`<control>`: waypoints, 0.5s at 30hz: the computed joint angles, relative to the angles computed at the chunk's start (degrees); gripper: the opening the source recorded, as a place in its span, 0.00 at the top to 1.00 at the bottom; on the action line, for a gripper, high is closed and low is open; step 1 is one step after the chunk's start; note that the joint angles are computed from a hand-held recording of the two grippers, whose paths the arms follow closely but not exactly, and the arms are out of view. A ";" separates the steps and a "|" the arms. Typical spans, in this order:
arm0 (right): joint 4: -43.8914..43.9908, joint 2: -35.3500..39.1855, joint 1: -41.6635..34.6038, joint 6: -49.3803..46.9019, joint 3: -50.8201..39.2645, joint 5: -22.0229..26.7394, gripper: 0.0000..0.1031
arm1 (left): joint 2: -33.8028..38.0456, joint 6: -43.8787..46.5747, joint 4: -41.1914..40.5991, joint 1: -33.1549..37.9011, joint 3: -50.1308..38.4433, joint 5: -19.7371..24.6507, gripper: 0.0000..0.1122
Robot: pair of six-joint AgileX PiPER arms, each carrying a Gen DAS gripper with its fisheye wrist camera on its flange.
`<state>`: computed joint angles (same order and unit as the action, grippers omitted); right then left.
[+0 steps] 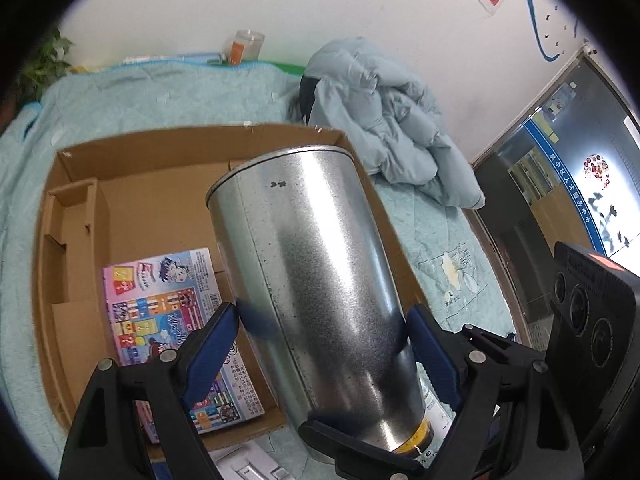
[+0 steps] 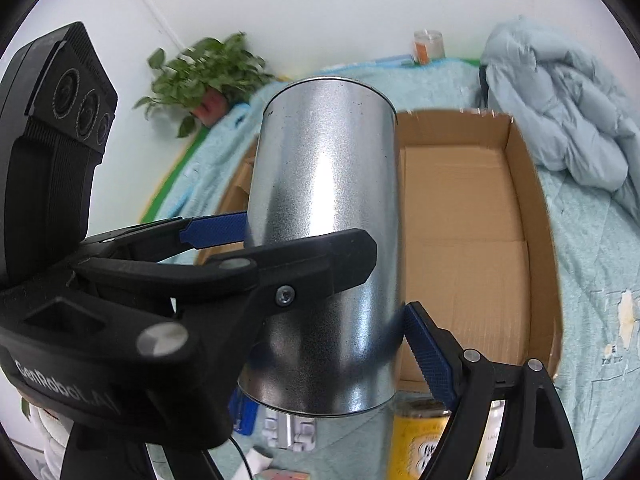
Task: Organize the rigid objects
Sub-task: 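Lift the silver canister and lower it into the tray beside the game box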
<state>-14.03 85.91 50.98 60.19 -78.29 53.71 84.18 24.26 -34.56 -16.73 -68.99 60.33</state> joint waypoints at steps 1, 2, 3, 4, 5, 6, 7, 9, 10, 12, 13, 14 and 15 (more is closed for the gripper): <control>0.84 0.04 -0.59 -0.02 2.17 -1.86 0.21 | 1.39 0.47 -0.20 -0.23 0.26 -0.55 0.24; 1.85 0.38 -1.47 -0.64 3.41 -3.22 0.21 | 2.46 0.87 -0.31 -0.51 0.52 -1.09 0.24; 3.33 0.91 -2.54 -1.68 4.53 -4.56 0.21 | 3.85 1.65 -0.64 -0.67 0.94 -1.82 0.23; 4.05 1.20 -3.08 -2.04 6.02 -6.09 0.21 | 5.10 2.21 -0.94 -0.77 1.29 -2.42 0.23; 5.72 2.01 -4.29 -3.47 6.98 -7.52 0.21 | 6.18 2.74 -1.18 -0.73 1.49 -2.82 0.24; 7.11 2.71 -5.74 -5.23 8.11 -9.26 0.21 | 7.38 3.33 -1.41 -0.68 1.68 -3.20 0.24; 8.92 3.60 -6.86 -6.92 9.05 -10.86 0.21 | 8.85 4.03 -1.63 -0.53 1.63 -3.36 0.23; 11.82 4.91 -8.45 -10.00 11.03 -13.52 0.21 | 11.65 4.78 -1.86 -0.34 1.57 -3.79 0.23; 13.37 5.82 -9.16 -11.58 11.85 -14.92 0.21 | 12.67 5.13 -2.05 -0.31 1.67 -4.08 0.23; 16.50 7.82 -10.46 -14.47 12.42 -16.68 0.21 | 14.56 5.77 -2.33 -0.22 1.80 -4.48 0.24; 17.88 8.63 -10.85 -15.42 12.55 -17.16 0.21 | 15.44 5.87 -2.31 -0.32 1.75 -4.50 0.24; 19.09 9.39 -11.20 -16.16 12.40 -17.29 0.21 | 16.29 6.21 -2.47 -0.40 1.85 -4.51 0.24; 20.43 10.14 -11.67 -17.13 12.66 -17.71 0.21 | 16.84 7.00 -2.76 -0.42 2.12 -4.81 0.24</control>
<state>6.40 96.05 39.31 43.06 -65.63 36.00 101.03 31.26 -37.32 -17.15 -66.87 55.52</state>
